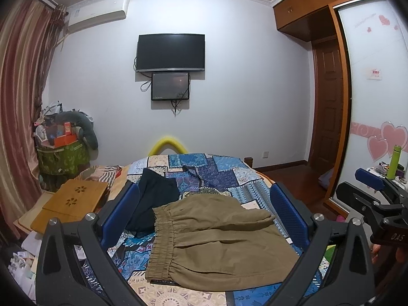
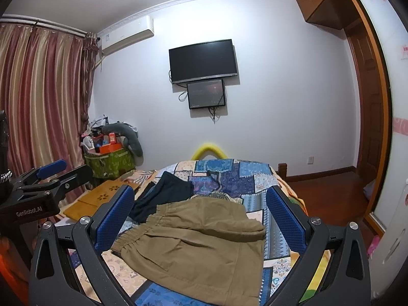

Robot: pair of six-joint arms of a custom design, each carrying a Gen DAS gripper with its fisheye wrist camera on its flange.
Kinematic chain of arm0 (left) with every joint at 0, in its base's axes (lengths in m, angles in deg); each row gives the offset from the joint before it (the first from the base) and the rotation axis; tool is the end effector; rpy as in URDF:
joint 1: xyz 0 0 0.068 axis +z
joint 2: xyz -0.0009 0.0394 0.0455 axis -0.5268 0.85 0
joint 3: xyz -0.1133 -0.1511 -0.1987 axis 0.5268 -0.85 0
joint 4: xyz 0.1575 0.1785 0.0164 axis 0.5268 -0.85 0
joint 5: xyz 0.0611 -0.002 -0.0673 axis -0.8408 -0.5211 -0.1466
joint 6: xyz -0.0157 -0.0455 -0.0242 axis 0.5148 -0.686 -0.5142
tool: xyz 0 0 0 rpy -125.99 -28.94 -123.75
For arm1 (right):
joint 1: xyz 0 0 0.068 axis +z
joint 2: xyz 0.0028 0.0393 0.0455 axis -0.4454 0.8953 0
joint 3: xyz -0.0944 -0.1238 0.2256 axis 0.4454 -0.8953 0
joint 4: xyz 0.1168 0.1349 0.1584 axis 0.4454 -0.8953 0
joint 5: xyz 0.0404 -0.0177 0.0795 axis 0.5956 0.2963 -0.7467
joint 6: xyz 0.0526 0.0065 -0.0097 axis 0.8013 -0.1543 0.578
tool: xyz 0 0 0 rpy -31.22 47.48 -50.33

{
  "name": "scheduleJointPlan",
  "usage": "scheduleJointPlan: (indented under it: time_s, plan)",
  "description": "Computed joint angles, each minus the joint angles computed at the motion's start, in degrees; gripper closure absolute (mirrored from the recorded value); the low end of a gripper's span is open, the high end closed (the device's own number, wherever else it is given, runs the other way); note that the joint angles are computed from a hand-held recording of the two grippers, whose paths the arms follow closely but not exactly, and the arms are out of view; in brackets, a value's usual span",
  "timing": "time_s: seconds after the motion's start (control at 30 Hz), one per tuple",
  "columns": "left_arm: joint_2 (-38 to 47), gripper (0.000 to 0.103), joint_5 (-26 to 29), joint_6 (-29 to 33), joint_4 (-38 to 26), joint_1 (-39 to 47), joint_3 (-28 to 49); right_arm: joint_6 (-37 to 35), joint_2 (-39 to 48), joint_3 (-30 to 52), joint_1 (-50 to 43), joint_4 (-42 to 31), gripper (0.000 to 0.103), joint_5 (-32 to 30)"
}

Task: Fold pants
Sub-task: 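Lower the left tool to the waistband while the right tool lowers to the pant leg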

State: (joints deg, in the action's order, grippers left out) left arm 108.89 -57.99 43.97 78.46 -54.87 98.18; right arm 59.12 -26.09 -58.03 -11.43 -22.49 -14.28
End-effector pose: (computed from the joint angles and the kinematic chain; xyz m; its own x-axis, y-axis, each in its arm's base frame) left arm 0.2044 -0.0875 0.2918 -0.2213 0.0901 -0.9710 0.4019 0.9157 -0.0066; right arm 0.1227 0.0232 0.2782 -0.2096 0.1153 -0.9710 0.0368 0.9932 0.1101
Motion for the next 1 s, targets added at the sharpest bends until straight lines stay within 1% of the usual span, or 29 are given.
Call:
scheduleJointPlan:
  time_s: [0.13, 0.27, 0.37, 0.47, 0.5, 0.53, 0.67, 0.73, 0.77, 0.83, 0.87, 0.93, 1.0]
  plan:
    - [4.66, 0.000, 1.46, -0.38, 0.71, 1.91, 1.65, -0.19, 2.83, -1.46, -4.51, 2.47, 0.000, -4.09]
    - [13.01, 0.000, 3.14, -0.81, 0.87, 4.07, 5.55, -0.54, 7.58, -2.79, -10.81, 5.92, 0.000, -9.76]
    - [18.98, 0.000, 3.62, -1.03, 0.91, 5.34, 8.44, -0.93, 13.15, -3.68, -14.92, 9.38, 0.000, -13.16]
    - [26.49, 0.000, 5.06, -1.23, -0.55, 6.93, 12.97, -1.72, 21.22, -4.17, -19.86, 14.07, 0.000, -17.68]
    - [29.67, 0.000, 5.77, -1.01, -1.56, 7.62, 15.27, -1.77, 22.47, -4.20, -20.42, 14.59, 0.000, -17.92]
    - [32.37, 0.000, 5.78, -0.65, -2.25, 7.98, 17.11, -2.38, 25.69, -4.10, -21.85, 16.15, 0.000, -18.74]
    - [43.01, 0.000, 5.16, 1.32, -7.12, 10.07, 26.38, -6.09, 36.37, -2.30, -25.96, 18.89, 0.000, -21.26]
    - [48.86, 0.000, 5.24, 2.43, -11.64, 11.09, 32.94, -8.24, 41.27, -0.96, -27.46, 19.41, 0.001, -22.05]
    - [52.81, 0.000, 5.40, 3.19, -15.23, 11.77, 37.76, -9.21, 43.14, -0.34, -28.16, 19.31, 0.001, -22.59]
    - [57.28, 0.000, 5.44, 4.19, -19.20, 12.50, 43.41, -10.96, 48.26, 1.65, -30.05, 19.28, 0.001, -24.50]
    - [60.96, 0.000, 5.18, 5.21, -21.88, 12.98, 47.95, -11.56, 50.65, 3.20, -30.74, 18.49, 0.001, -25.36]
    - [65.40, 0.000, 4.66, 6.53, -25.67, 13.28, 53.75, -12.80, 55.81, 6.53, -31.93, 16.78, 0.001, -26.71]
    - [71.33, 0.000, 5.18, 7.61, -31.84, 13.68, 62.07, -13.67, 60.83, 9.53, -32.95, 16.15, 0.001, -28.01]
